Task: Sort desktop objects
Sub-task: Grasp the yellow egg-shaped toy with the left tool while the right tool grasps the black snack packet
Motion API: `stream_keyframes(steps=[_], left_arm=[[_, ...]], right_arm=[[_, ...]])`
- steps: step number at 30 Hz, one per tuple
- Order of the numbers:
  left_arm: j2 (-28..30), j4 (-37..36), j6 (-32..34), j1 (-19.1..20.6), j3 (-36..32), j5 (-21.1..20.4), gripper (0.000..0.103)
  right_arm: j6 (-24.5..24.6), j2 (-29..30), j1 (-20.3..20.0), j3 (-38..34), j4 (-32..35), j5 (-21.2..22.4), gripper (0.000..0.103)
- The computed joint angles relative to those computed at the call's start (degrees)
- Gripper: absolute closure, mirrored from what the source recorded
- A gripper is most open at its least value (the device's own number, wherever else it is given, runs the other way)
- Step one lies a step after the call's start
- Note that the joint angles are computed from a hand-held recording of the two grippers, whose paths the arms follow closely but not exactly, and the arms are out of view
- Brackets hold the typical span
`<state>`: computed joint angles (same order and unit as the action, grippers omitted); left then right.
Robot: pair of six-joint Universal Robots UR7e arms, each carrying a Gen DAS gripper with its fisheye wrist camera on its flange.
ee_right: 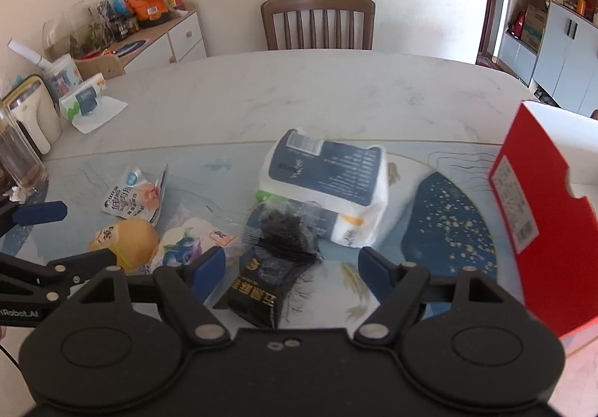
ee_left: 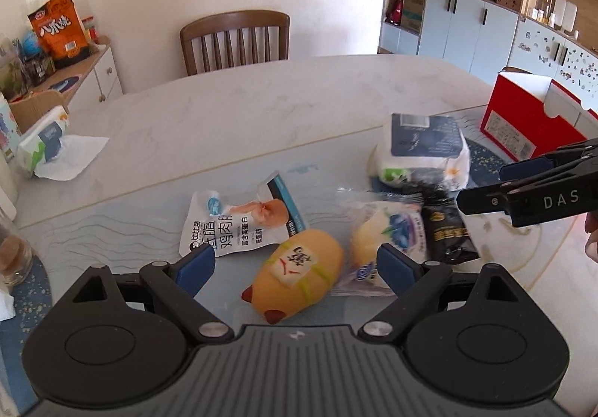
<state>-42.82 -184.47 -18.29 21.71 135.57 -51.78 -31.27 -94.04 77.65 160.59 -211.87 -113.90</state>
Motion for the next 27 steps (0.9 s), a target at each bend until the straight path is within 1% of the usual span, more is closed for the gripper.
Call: stream_keyframes(steps=[4, 9, 16, 17, 19, 21, 25, 27], left_arm=[[1.5, -1.8, 2.2, 1.8, -0.7, -0.9, 0.009], [2.6, -2.7, 4.2, 3.6, -1.6, -1.5, 0.009], [3.9, -3.0, 4.9, 5.4, -2.6, -2.5, 0.010], [4.0, -3.0, 4.9, 5.6, -2.7, -2.7, 0.013], [4.2, -2.9, 5.2, 6.0, -2.9, -3.2, 0.016], [4.3, -3.1, 5.6, 6.4, -2.9, -4.1, 0.021], [4.5, -3.0, 6.0, 6.4, -2.7, -5.2, 0.035], [4.6, -3.1, 6.1, 6.1, -2.7, -5.1, 0.037]], right_arm=[[0.4, 5.4, 0.5, -1.1, -3.9, -2.1, 0.025], [0.8, 8.0, -0.1, -2.1, -4.4, -3.6, 0.026], [2.7, 10.2, -0.2, -3.0, -3.0, -5.0, 0.027], [2.9, 10.7, 0.0, -3.1, -3.3, -5.3, 0.027], [2.6, 11.7, 0.1, -3.2, -4.1, -5.6, 0.028], [2.4, 12.6, 0.3, -3.2, -4.8, -6.0, 0.030], [2.1, 12.6, 0.2, -3.1, -4.1, -5.5, 0.039], [2.2, 12.7, 0.4, -3.1, -3.9, -5.4, 0.042]])
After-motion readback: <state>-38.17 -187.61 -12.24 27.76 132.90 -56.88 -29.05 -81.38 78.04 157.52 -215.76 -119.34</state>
